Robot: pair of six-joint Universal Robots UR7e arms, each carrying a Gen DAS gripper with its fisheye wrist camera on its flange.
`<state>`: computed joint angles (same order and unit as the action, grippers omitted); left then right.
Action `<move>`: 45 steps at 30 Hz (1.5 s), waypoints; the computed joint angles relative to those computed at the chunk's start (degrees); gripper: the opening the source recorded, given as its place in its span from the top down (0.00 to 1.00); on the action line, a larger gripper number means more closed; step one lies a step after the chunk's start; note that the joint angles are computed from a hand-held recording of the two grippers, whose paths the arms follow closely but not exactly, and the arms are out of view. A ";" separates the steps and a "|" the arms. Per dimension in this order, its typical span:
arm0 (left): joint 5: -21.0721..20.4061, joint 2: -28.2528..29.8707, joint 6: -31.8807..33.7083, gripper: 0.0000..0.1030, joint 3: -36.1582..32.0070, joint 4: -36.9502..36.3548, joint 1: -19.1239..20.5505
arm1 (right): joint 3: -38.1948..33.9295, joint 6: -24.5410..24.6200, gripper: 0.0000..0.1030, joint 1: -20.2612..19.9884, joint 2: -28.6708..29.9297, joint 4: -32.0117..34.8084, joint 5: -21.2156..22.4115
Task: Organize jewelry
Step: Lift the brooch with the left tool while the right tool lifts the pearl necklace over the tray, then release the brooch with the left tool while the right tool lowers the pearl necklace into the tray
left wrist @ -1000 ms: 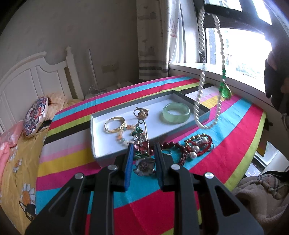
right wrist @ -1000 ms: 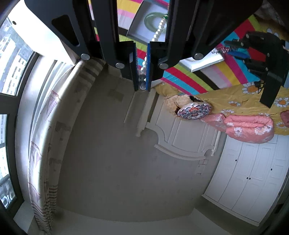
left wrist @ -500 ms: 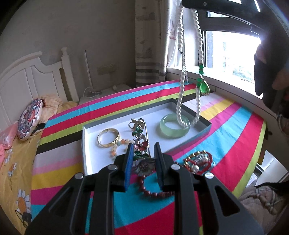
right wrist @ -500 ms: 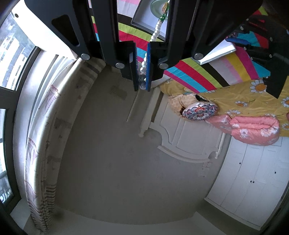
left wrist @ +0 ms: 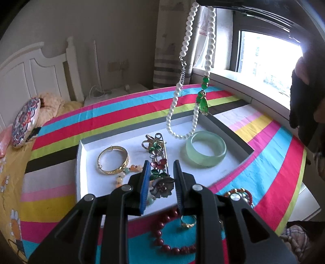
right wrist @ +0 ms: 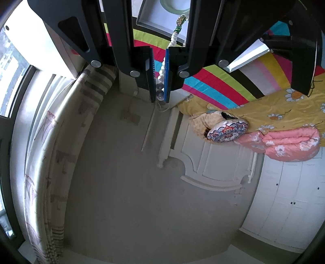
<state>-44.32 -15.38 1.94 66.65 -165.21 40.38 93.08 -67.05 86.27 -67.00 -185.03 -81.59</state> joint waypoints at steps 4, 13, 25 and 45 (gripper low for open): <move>0.19 1.27 -0.47 0.78 -2.56 2.02 0.50 | -1.87 0.08 0.91 0.22 2.19 -1.24 -1.55; 0.68 3.76 0.19 0.78 -7.76 7.05 1.79 | -5.81 2.20 0.91 0.73 5.37 -0.69 -3.30; -3.10 2.09 -3.28 0.43 -6.94 12.51 3.89 | -5.48 2.16 0.91 -1.60 5.75 9.48 -6.71; -3.40 -5.44 -10.46 0.05 9.53 -8.75 3.22 | -2.47 5.56 0.41 -2.21 6.23 25.06 -19.62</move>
<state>-47.72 -20.81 -8.52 76.18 -173.96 43.60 90.61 -61.50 84.06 -60.77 -159.97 -101.22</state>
